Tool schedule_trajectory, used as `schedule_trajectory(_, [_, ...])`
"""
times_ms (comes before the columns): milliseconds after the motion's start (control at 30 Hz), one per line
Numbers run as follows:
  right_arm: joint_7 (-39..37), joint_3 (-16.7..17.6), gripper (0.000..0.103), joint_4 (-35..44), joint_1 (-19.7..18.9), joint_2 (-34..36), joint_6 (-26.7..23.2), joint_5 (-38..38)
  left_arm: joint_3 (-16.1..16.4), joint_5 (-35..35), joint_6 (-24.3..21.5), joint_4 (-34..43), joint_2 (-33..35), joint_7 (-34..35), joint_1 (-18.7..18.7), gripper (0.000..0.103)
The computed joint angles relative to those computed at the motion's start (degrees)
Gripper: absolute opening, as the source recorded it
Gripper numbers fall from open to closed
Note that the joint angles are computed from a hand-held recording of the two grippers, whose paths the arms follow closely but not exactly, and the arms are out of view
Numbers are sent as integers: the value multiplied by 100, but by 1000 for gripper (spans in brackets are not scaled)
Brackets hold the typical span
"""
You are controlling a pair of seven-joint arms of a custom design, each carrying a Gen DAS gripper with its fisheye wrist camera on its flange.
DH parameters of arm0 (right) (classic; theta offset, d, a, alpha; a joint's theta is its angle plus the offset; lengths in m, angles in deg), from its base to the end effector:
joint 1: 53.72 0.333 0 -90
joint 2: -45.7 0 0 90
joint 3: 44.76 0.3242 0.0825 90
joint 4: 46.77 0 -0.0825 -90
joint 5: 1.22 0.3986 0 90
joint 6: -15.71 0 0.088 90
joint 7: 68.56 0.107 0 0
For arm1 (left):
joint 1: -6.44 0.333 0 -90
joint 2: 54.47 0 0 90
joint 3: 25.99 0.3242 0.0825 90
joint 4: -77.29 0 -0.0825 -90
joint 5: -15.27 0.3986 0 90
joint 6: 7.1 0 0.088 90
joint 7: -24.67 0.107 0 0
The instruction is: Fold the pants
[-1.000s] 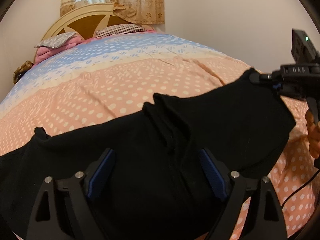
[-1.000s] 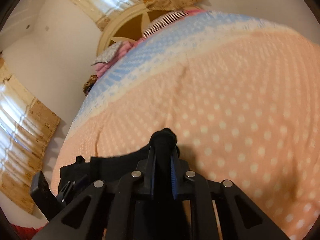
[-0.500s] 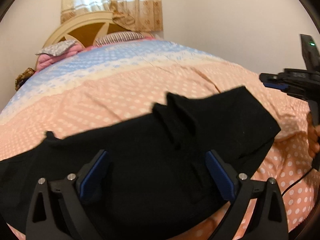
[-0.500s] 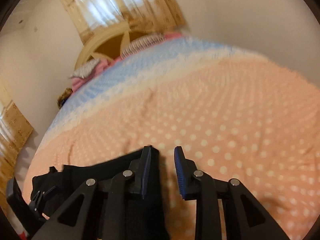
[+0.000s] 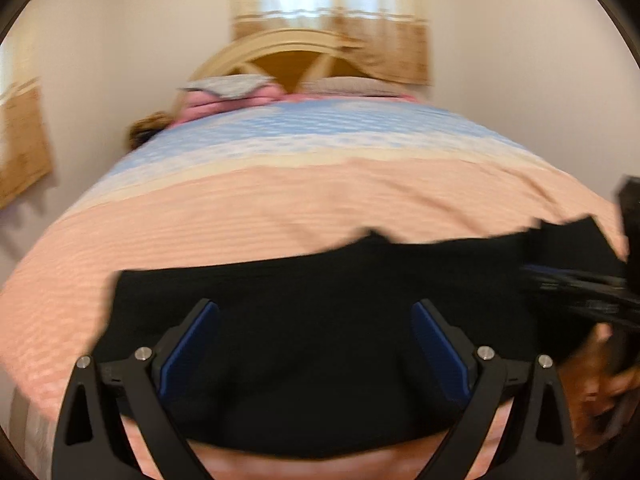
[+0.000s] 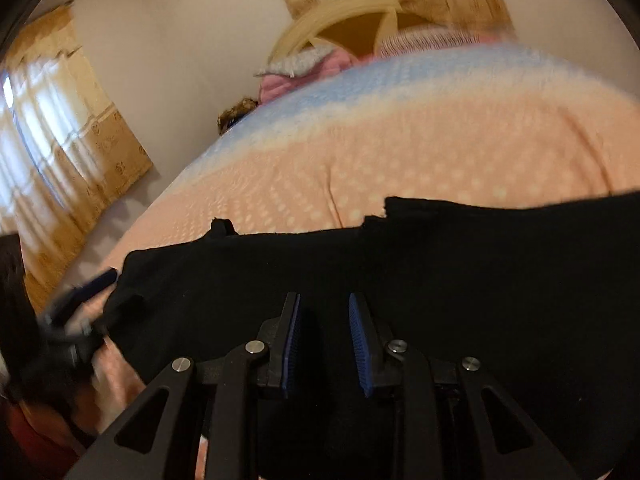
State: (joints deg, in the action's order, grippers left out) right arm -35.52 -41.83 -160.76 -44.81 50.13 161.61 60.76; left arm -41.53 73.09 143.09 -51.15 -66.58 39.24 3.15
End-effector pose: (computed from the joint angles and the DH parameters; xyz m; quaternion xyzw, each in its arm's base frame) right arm 0.6105 0.1157 0.4724 -0.7541 0.4932 -0.0413 0.4318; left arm 0.4987 -0.1980 0.5095 -0.6973 0.5612 -0.2550 0.3657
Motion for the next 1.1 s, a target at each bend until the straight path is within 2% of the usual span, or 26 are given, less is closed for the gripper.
schedule_trajectory(100, [277,-42,37,71,2,-46,-150,-287,128,-59,-352,-438,-485,-294,216,99])
schedule_trajectory(167, [343,-42,37,-112,-2,-261,-163,134,141,-71,-578,-734,-828,-530,431,99])
schedule_trajectory(233, [-95,-28,39,-303,80,-541,-345,739,113,-47,-704,-903,-1003,-738,613,99])
schedule_trajectory(267, [-323,36,44,-316,220,-573,-289,852,160,-90,-692,-1025,-1114,-850,701,99])
schedule_trajectory(300, [-471,52,47,-362,316,-616,-277,884,199,-135,-583,-1125,-1183,-962,772,99])
schedule_trajectory(367, [-591,138,48,-392,542,-589,-227,858,243,-136,-209,-1238,-1210,-1213,940,99])
schedule_trajectory(433, [-376,182,48,-388,672,-440,-356,638,283,-140,329,-1352,-1171,-1463,1102,99])
schedule_trajectory(467, [-44,191,49,-351,731,-277,-513,293,276,-184,550,-1360,-1094,-1502,1155,99])
schedule_trajectory(500, [-114,224,50,-396,773,-200,-407,346,246,-167,784,-1319,-934,-1539,1228,99])
schedule_trajectory(533, [-585,304,52,-571,791,-324,-64,802,224,-200,835,-1324,-868,-1474,1267,99])
schedule_trajectory(567, [-907,299,58,-603,817,-320,-35,1002,243,-335,786,-1317,-823,-1308,1262,99])
schedule_trajectory(600, [-936,297,60,-613,854,-338,-1,868,262,-575,706,-1259,-662,-1124,1212,99])
schedule_trajectory(667, [-883,295,63,-606,886,-346,18,661,368,-917,1030,-1320,-481,-1087,1196,97])
schedule_trajectory(700, [-893,269,63,-591,895,-327,-18,690,203,-628,1085,-1392,-562,-1425,1379,95])
schedule_trajectory(767, [-864,245,63,-564,877,-296,-124,808,120,-538,1022,-1335,-547,-1368,1386,81])
schedule_trajectory(800, [-831,237,63,-550,868,-286,-163,831,155,-476,1253,-1325,-507,-1282,1376,65])
schedule_trajectory(900, [-791,257,66,-563,880,-304,-147,819,148,-523,1411,-1298,-464,-1298,1410,53])
schedule_trajectory(933, [-780,262,67,-555,891,-309,-120,776,210,-560,1644,-1372,-481,-1309,1432,47])
schedule_trajectory(1000, [-785,286,68,-585,932,-337,-22,718,255,-755,1903,-1482,-534,-1265,1486,44])
schedule_trajectory(1100, [-766,272,68,-605,946,-363,-34,718,265,-1201,2087,-1556,-606,-964,1516,30])
